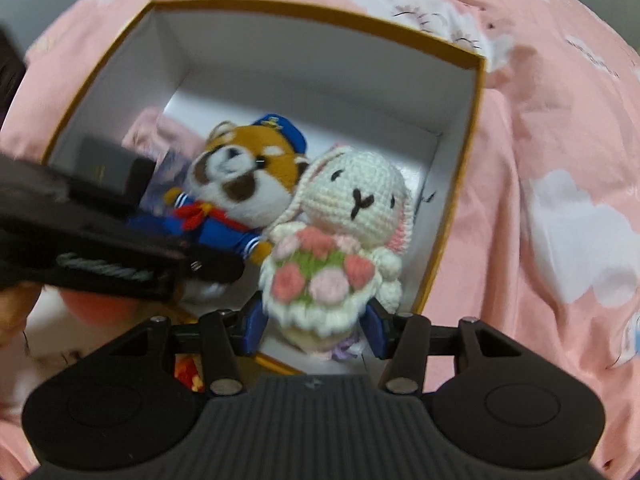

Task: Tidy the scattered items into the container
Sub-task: 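Carry the fox plush and bunny over the box and lower them, then open both grippers to release the fox plush and bunny into the box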

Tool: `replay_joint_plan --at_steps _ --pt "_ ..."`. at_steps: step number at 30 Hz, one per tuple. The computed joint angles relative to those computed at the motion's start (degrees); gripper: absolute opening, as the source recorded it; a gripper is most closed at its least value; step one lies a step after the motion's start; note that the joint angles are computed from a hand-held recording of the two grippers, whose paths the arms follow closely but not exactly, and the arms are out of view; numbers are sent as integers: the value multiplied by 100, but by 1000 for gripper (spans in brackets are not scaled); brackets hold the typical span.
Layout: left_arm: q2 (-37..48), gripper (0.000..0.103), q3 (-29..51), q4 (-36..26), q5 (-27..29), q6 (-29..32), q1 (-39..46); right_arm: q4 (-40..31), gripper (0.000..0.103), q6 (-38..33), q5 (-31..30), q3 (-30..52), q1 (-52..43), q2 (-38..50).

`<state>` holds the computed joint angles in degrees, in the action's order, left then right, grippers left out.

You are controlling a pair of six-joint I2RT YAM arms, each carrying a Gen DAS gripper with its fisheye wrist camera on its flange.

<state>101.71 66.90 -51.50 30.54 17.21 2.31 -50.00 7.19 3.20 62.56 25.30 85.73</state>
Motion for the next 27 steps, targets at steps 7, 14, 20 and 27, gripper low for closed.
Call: replay_joint_plan --at_steps 7,14,20,27 --pt "154 50 28 -64 20 -5 -20 -316 52 -242 -91 220 -136 41" --pt "-303 66 89 -361 -47 386 91 -498 54 -388 178 318 25 -226" --pt "-923 40 131 -287 -305 597 94 -105 49 -863 297 80 110 -649" --pt "-734 28 -84 326 -179 593 46 404 35 -1418 232 -14 77 -449"
